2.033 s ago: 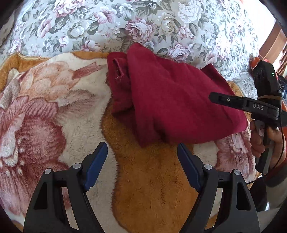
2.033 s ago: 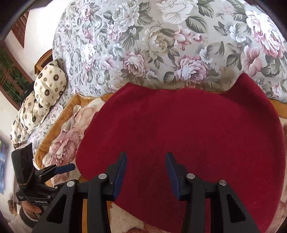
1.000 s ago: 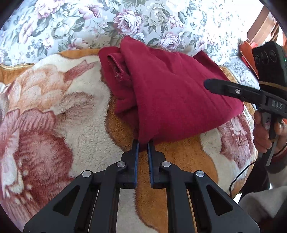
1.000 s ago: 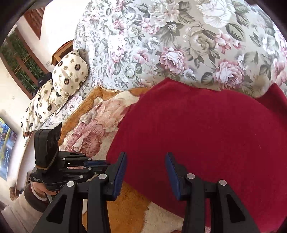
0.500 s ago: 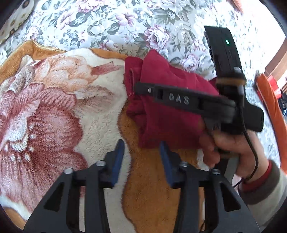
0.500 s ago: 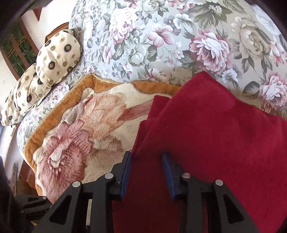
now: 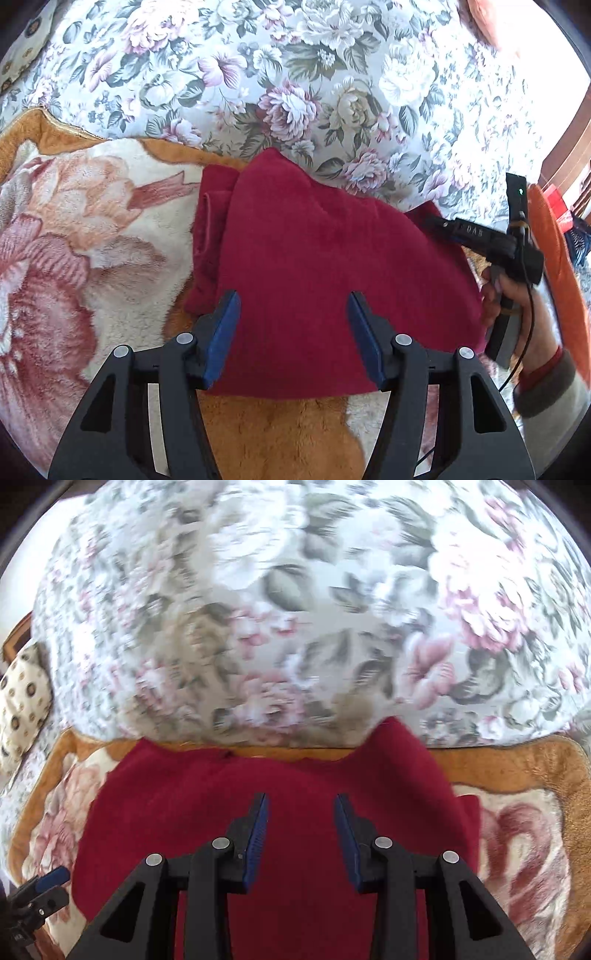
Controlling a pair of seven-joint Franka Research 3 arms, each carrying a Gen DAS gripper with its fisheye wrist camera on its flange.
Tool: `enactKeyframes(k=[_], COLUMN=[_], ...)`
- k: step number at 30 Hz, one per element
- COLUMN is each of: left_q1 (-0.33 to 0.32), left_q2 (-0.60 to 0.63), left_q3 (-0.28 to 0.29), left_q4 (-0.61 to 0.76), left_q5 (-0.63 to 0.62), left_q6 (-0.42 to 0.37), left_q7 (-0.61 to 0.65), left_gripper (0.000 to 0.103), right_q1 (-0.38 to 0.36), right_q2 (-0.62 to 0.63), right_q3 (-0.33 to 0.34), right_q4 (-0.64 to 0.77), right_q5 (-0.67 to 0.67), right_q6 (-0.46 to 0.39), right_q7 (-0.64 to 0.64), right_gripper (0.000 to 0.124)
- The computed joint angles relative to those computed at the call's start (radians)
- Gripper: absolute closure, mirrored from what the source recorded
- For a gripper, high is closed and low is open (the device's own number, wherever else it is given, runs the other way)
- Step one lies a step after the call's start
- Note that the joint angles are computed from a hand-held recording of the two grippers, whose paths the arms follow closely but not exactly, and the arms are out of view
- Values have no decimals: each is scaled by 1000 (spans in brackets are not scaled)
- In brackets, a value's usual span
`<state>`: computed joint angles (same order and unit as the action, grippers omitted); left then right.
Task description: Fold small clothes
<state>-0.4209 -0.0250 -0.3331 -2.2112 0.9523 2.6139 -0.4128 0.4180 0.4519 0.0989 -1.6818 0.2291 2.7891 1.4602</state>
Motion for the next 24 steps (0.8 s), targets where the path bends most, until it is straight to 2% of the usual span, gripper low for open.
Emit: enactKeyframes(k=[1,2,5,8,9,12,15,16,18,20,24], left_q1=[0,-1,-3,-4,-4,-7,-10,-7,-3,1,3], left_q2=[13,23,26,4,-8,-53,-98,-111,-125,-130,-112], left_q3=[0,2,10,9,7,-14,-41,-49,-63,-71,-64], left_q4=[6,8,-7,-30,-41,-73,-104,-117,-137,-154,-164], left_q5=[1,0,38,59,58,62,57,69,88,108,87], left_q6=[-1,1,31,49,51,19,-33,-32,-32,-23,1], left_q7=[5,8,-35,-67,-80,-146,-212,-248,-312,-361,-346], left_gripper=[43,43,43,43,43,43,41,34,28,28,28], right_q1=[15,10,-45,-17,-18,-81,-76,-66,-28,36,152], right_q2=[35,71,152,111,84,14,-23,-26,-21,-6,62], right_q3=[-45,-61,-31,-49,-34,85,148,159,169,152,110], right_q4=[45,92,199,158,125,56,28,33,53,68,144], right_q5=[-27,-35,11,-22,-21,98,196,219,236,211,117], right_q6=[-26,-58,-150,-121,-100,-107,-133,-146,-181,-171,-155], right_q7=[57,86,98,128,109,-48,-172,-202,-247,-241,-168], right_gripper=[89,89,89,89,89,88,88,88,88,87,87])
